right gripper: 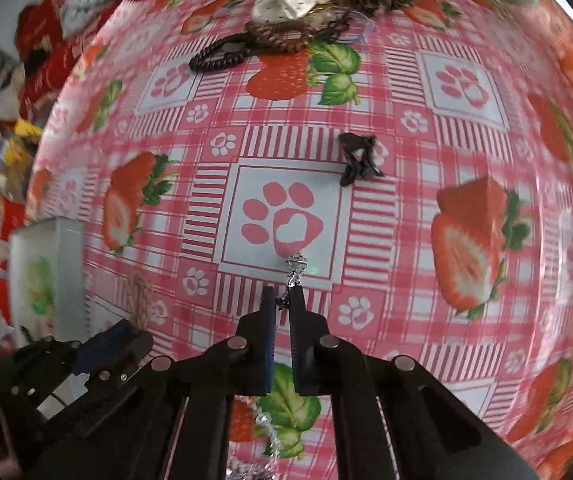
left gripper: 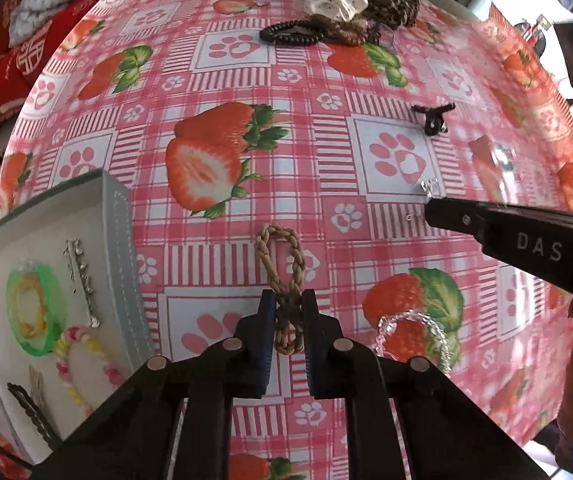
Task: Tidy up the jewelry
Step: 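Grasp the silver charm with the right tool while the left tool lifts the braided bracelet, then carry the braided bracelet over the tray while the right tool drops the silver charm into it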
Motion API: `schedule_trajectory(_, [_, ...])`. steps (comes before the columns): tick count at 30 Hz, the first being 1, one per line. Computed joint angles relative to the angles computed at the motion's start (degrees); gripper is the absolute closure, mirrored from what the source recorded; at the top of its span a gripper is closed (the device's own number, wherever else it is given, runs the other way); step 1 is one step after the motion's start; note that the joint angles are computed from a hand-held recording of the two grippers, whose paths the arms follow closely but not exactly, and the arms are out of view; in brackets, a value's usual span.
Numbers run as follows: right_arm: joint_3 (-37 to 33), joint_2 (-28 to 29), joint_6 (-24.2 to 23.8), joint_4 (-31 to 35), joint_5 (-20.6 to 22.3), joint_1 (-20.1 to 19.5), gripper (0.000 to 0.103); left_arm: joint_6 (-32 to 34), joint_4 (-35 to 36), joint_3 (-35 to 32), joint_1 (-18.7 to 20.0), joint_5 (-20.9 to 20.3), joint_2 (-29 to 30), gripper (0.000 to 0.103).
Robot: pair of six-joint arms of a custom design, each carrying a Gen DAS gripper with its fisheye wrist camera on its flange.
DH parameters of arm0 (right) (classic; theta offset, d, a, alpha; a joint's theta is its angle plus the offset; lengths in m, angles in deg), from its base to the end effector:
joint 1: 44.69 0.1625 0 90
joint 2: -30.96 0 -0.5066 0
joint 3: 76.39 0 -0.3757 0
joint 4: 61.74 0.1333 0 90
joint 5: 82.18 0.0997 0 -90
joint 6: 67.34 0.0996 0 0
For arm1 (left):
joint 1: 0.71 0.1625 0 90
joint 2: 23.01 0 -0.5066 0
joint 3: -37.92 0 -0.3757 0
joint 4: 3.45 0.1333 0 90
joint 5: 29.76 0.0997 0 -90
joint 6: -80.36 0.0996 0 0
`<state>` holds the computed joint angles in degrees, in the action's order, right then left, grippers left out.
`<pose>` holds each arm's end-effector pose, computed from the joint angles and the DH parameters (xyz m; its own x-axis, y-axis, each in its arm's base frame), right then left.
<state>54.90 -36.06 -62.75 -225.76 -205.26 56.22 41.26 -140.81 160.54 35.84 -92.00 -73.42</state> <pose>0.1671 -0.4498 0.2251 -0.8525 0.0098 0.5226 -0.1187 0.9701 -0.2119 -0.2875 -0.4368 0.0733 -0.7467 0.3013 -0.5930 0.3325 0.9412 0.0596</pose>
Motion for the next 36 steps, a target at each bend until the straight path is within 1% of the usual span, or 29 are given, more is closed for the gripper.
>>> schedule_trajectory(1, [0.36,-0.65,0.12,-0.06,0.41,-0.19,0.098,-0.11,-0.39,0.23,0.21,-0.52,-0.71,0.085])
schedule_trajectory(4, [1.29,-2.72,0.56,0.39,1.97,-1.00,0.098,-0.73,-0.74,1.07,0.71,-1.38,-3.23,0.085])
schedule_trajectory(9, [2.86,-5.80,1.48,1.23,3.32,-1.60,0.098,-1.78,-0.61,2.45,-0.59,-2.17,-6.06,0.085])
schedule_trajectory(12, [2.94,-6.26,2.15,1.50,3.69,-0.94,0.098,-1.76,0.23,2.71,-1.42,-2.26,-7.76,0.085])
schedule_trajectory(18, [2.98,-7.81,2.85,2.74,4.81,0.50,0.098,-1.84,0.06,2.28,-2.69,-2.35,-9.09,0.085])
schedule_trajectory(22, [2.52,-8.68,3.57,3.87,5.32,2.04,0.098,-1.97,0.92,2.47,-3.51,-2.17,-10.76,0.085])
schedule_trajectory(27, [1.55,-9.12,4.44,5.54,5.55,4.69,0.098,-4.13,3.66,3.67,-4.93,-1.23,-14.41,0.085])
schedule_trajectory(32, [0.25,-8.36,4.80,7.27,6.36,8.11,0.098,-8.86,8.12,5.81,-6.47,-0.11,-19.56,0.085])
schedule_trajectory(36, [-0.94,-6.07,4.70,7.99,7.79,10.99,0.098,-13.50,12.90,7.76,-7.57,0.57,-23.96,0.085])
